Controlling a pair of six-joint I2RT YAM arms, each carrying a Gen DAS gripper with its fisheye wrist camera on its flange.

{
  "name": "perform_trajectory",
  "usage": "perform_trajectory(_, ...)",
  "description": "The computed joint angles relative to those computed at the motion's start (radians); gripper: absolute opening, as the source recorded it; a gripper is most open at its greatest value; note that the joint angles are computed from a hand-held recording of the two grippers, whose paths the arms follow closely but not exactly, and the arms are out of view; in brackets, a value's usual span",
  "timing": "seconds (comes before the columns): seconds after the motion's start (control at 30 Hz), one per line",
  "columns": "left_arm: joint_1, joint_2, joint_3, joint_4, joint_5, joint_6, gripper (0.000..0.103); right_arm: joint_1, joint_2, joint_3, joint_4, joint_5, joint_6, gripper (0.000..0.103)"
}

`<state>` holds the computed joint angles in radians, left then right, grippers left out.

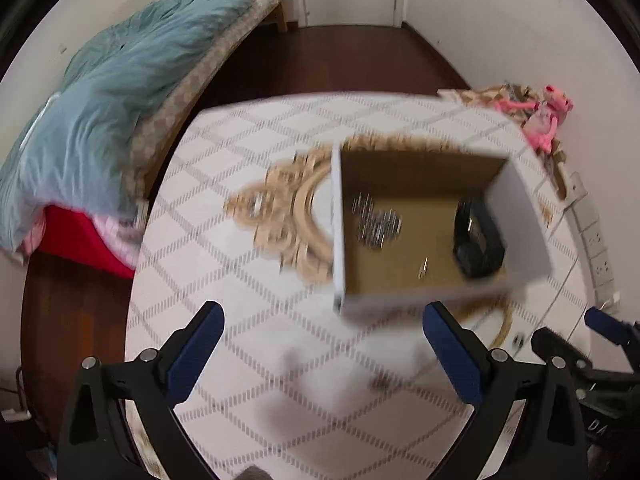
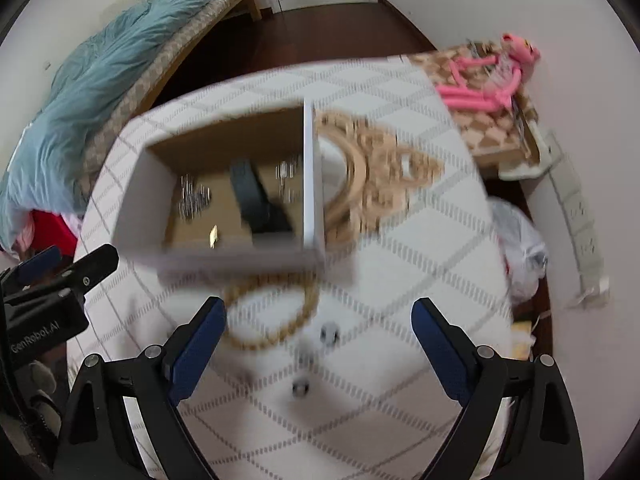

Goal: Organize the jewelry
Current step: 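Carry both items over the box and open both tools to drop them, then grasp a black ring with the right tool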

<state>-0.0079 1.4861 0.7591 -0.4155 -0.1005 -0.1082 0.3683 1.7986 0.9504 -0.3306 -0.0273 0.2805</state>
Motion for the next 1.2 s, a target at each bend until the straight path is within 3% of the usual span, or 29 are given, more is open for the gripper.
perform_trajectory(0.1, -0.008, -0.048, -0.101, 0.026, -0.019, -0.016, 0.102, 0.027, -0.021, -0.126, 0.096, -0.012, 0.045, 0.092)
perform_trajectory(0.23, -0.005, -0.054, -0.186, 0.07, -0.032, -0.029, 0.102, 0.061, 0.001, -0.213, 0.193, 0.006, 0.077, 0.063)
perform_trajectory(0.4, 0.006, -0.026, -0.246, 0.121, -0.031, -0.034, 0.102, 0.105, 0.016, -0.275, 0.299, 0.059, 0.1, 0.043)
perform_trajectory(0.47, 0.004, -0.025, -0.266, 0.137, -0.037, -0.036, 0.102, 0.129, 0.014, -0.293, 0.329, 0.103, 0.104, 0.031)
perform_trajectory(0.5, -0.001, -0.023, -0.273, 0.145, -0.039, -0.036, 0.102, 0.141, 0.015, -0.303, 0.351, 0.125, 0.096, 0.012)
perform_trajectory(0.8, -0.188, -0.049, -0.271, 0.157, -0.062, -0.108, 0.102, 0.026, -0.079, -0.369, 0.363, 0.05, 0.114, 0.012)
perform_trajectory(1.07, -0.367, 0.049, -0.227, 0.238, -0.043, -0.208, 0.1, -0.092, -0.152, -0.428, 0.355, 0.02, 0.103, 0.012)
perform_trajectory(1.13, -0.393, 0.076, -0.221, 0.26, -0.051, -0.204, 0.089, -0.105, -0.158, -0.437, 0.359, 0.014, 0.105, 0.012)
perform_trajectory(1.2, -0.41, 0.107, -0.21, 0.272, -0.045, -0.203, 0.071, -0.12, -0.168, -0.446, 0.361, 0.004, 0.104, 0.012)
